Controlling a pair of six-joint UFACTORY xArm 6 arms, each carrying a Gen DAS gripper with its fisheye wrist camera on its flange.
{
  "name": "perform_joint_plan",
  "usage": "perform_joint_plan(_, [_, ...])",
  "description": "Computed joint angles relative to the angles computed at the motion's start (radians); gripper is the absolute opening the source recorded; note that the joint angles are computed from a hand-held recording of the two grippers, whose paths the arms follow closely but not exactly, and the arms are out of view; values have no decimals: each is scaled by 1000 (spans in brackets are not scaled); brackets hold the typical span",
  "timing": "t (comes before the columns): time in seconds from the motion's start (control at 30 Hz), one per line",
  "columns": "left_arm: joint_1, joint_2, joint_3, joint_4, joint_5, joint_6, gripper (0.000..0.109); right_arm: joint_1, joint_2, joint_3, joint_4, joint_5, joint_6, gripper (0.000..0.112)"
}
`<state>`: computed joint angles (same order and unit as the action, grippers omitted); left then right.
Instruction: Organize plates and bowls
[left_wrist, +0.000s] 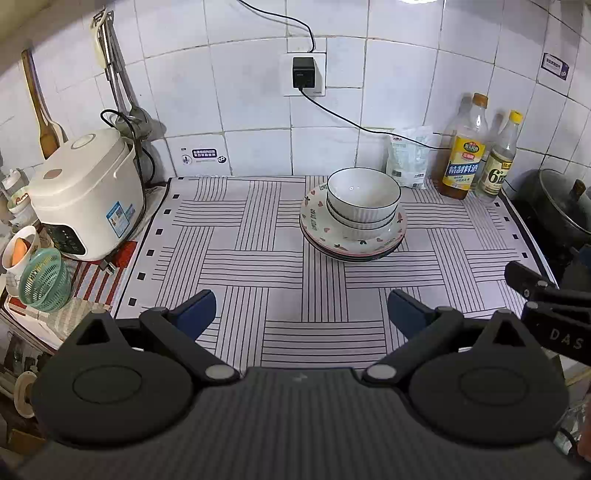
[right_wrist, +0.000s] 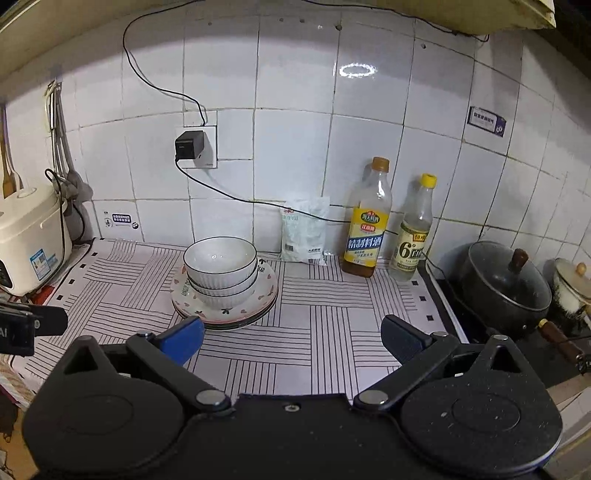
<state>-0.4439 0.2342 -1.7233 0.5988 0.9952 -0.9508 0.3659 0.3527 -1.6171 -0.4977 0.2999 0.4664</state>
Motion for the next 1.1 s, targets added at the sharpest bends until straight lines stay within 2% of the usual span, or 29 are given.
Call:
perform_joint_plan(0.13, [1,0,9,-1,-12,12,101,-3,-2,1,-43,-7,31,103])
perform_joint_plan(0.4, [-4,-7,31,36,-33,-14,101,0,4,-5,-12,4,17,103])
perform_joint_plan(0.6, [-6,-3,26,66,-14,-38,101,4,9,-13,0,23,23,103])
perform_joint_plan(0.7, [-2,-7,33,69,-22,-41,101,4,15,-22,47,33,-10,103])
perform_joint_plan(1.1, [-1,-21,51,86,-34,-57,101,6,17,-23,53,47,-17,103])
